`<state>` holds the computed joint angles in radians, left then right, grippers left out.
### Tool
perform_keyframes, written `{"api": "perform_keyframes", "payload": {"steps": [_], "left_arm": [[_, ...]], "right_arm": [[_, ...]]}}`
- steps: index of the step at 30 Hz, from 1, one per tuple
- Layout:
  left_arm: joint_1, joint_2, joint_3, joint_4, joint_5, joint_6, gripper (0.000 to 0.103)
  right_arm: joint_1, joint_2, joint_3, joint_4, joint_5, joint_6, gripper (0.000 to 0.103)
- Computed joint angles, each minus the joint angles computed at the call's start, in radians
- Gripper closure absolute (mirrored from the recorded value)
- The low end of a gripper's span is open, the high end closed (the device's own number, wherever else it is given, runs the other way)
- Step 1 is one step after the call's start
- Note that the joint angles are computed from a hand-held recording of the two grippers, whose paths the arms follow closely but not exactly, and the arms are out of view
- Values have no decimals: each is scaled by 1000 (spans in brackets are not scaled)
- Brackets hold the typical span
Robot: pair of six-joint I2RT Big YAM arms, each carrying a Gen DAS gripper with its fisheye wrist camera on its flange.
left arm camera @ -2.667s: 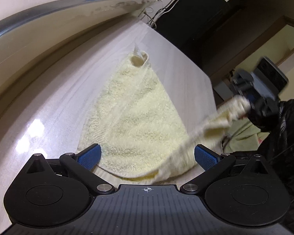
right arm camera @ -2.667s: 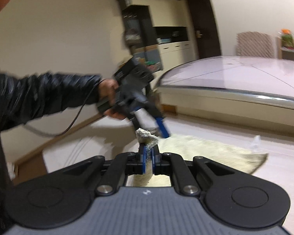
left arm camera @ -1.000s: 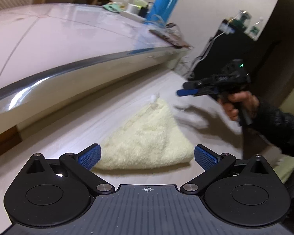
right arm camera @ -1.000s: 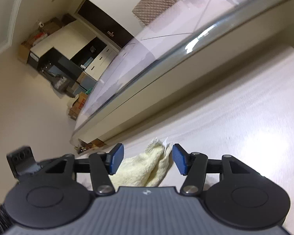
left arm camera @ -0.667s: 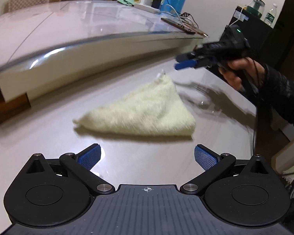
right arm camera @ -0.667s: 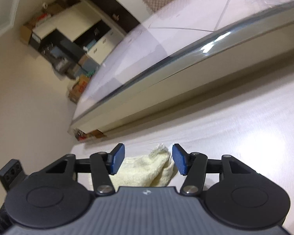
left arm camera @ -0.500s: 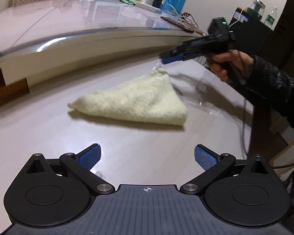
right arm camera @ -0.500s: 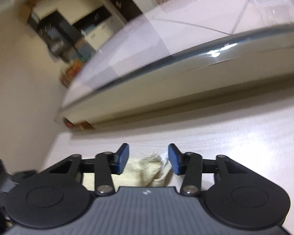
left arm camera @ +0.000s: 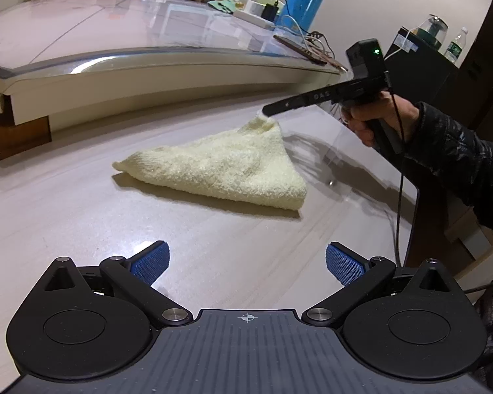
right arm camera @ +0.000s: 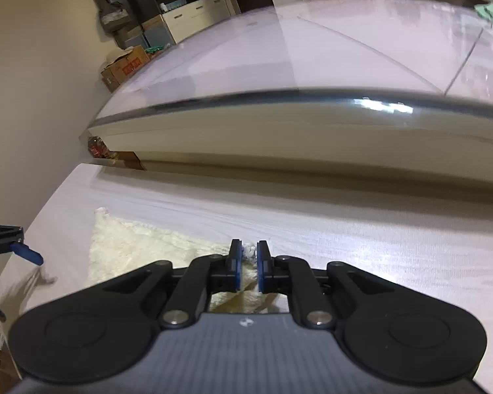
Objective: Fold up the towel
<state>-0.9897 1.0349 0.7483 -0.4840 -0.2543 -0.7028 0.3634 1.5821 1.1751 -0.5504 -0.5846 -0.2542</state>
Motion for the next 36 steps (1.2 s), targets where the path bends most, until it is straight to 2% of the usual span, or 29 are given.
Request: {"api": "perform_keyframes", "payload": {"steps": [5, 9, 14, 16, 18, 24, 26, 27, 30, 32, 36], "left_arm": [[-12, -23, -6, -9, -23, -15, 0], [-48, -72, -8, -79, -95, -48, 0], [-135, -170, -22, -217, -242, -175, 0], [-188, -201, -23, -284, -312, -244, 0], [-225, -215, -25, -324, -350, -293, 0], [-318, -225, -41, -383, -405, -407, 0], [-339, -218, -42, -399, -414, -428, 0], [-347, -218, -43, -402, -418, -434, 0], [-363, -227, -54, -400, -424, -441, 0], [-354, -233, -62, -387, -422, -425, 0], [-327, -246, -85, -329, -410, -383, 0]], "right_arm": [[8, -89, -40, 30, -80, 49, 94], [26, -197, -84, -18, -189, 18, 94], [129, -344, -166, -125, -285, -82, 94], [187, -373, -194, -173, -296, -123, 94], [238, -377, -212, -199, -302, -141, 94], [414, -329, -265, -210, -224, -182, 99], [459, -303, -263, -211, -152, -186, 81], [468, -295, -260, -208, -135, -182, 81], [429, -294, -239, -168, -110, -126, 83], [390, -266, -189, -130, -64, -97, 83], [347, -164, -73, -108, 3, -142, 82]]}}
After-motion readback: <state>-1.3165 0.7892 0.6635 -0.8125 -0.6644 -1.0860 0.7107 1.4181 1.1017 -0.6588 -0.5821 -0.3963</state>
